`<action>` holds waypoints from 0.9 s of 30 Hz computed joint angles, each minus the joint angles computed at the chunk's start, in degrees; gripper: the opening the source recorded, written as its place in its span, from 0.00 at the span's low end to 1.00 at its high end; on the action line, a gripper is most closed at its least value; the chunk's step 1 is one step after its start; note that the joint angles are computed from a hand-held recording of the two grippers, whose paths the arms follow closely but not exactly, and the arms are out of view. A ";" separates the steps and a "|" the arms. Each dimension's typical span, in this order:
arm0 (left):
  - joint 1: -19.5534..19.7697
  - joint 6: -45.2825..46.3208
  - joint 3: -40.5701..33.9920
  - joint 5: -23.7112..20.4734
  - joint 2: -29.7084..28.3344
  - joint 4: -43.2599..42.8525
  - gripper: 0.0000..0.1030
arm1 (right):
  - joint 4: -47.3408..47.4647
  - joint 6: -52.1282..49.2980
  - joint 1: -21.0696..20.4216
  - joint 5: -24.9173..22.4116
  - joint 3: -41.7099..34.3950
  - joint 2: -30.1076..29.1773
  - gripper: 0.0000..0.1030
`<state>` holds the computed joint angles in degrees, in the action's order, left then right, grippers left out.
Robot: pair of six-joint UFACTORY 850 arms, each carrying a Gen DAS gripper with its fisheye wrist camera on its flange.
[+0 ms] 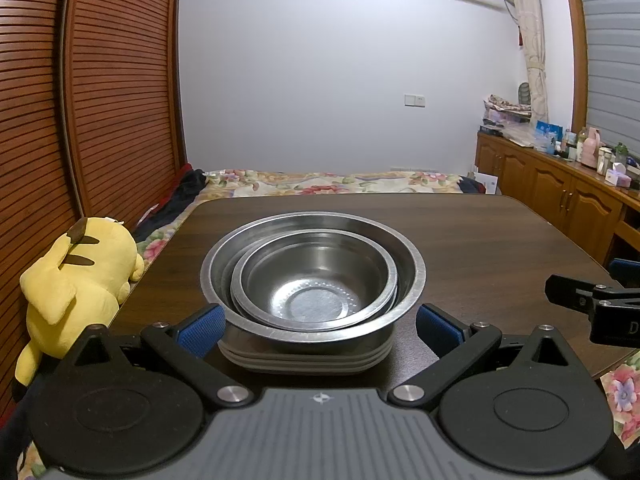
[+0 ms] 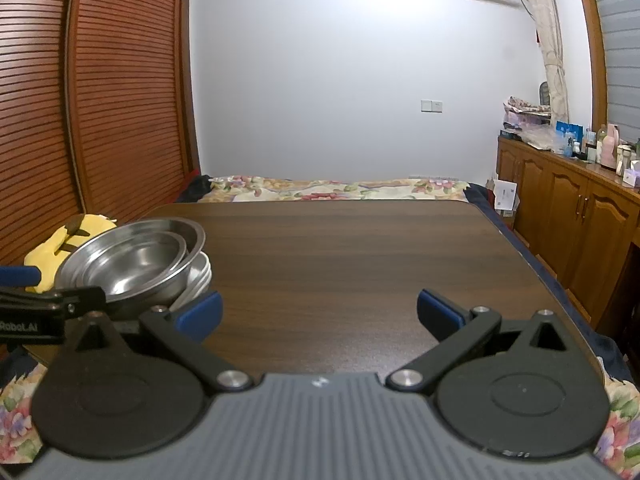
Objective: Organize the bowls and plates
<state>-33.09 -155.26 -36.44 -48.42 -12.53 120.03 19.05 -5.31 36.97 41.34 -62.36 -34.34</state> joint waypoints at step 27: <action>0.19 0.03 0.13 0.06 0.05 0.10 1.00 | -0.73 0.67 -0.20 0.08 0.35 0.18 1.00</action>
<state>-32.90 -155.23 -36.31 -48.36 -12.48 120.13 18.31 -4.63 36.76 41.42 -62.01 -34.16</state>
